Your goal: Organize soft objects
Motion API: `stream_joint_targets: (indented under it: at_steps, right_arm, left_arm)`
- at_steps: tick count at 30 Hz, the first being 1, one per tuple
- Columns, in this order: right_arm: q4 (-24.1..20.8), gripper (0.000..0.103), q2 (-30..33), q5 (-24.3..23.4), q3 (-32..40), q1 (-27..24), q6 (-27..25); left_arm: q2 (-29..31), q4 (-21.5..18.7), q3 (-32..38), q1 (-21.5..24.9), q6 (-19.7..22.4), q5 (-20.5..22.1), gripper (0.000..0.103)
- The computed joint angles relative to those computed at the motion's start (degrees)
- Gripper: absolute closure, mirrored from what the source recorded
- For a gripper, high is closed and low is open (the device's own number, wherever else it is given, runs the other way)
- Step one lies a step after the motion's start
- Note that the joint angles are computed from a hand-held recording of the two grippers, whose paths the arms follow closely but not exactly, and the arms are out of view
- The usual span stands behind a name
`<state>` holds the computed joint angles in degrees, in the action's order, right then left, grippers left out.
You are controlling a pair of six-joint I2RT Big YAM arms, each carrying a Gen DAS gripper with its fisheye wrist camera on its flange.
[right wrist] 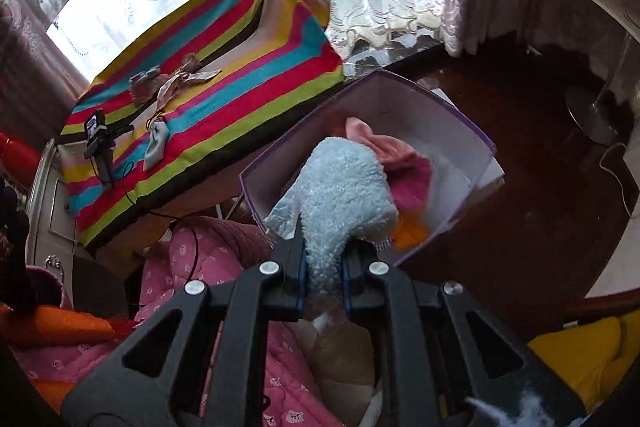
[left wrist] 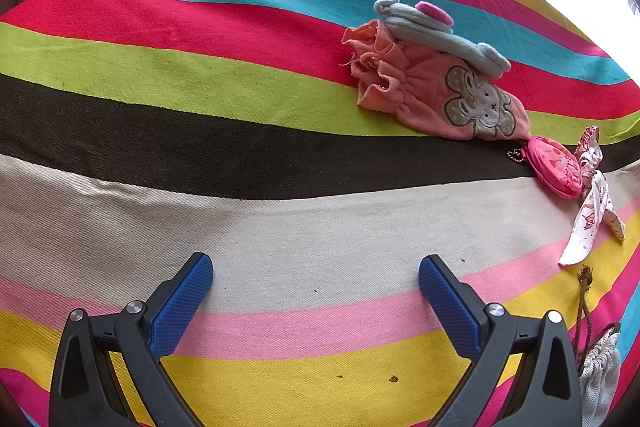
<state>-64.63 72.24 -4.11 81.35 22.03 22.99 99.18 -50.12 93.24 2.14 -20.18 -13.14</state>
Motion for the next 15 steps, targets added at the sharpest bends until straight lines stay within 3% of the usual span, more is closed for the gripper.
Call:
stream_joint_targets:
  at_steps: [6, 15]
  right_arm:
    - [4.55, 0.085, -0.05, -0.66, -1.98, -1.10, 4.71]
    - [9.00, 0.085, 1.07, -4.31, -2.20, -2.61, 0.36]
  left_arm:
    - [0.04, -0.01, 0.05, 0.01, 0.01, 0.01, 0.000]
    - [0.04, -0.02, 0.07, 0.02, 0.02, 0.01, 0.000]
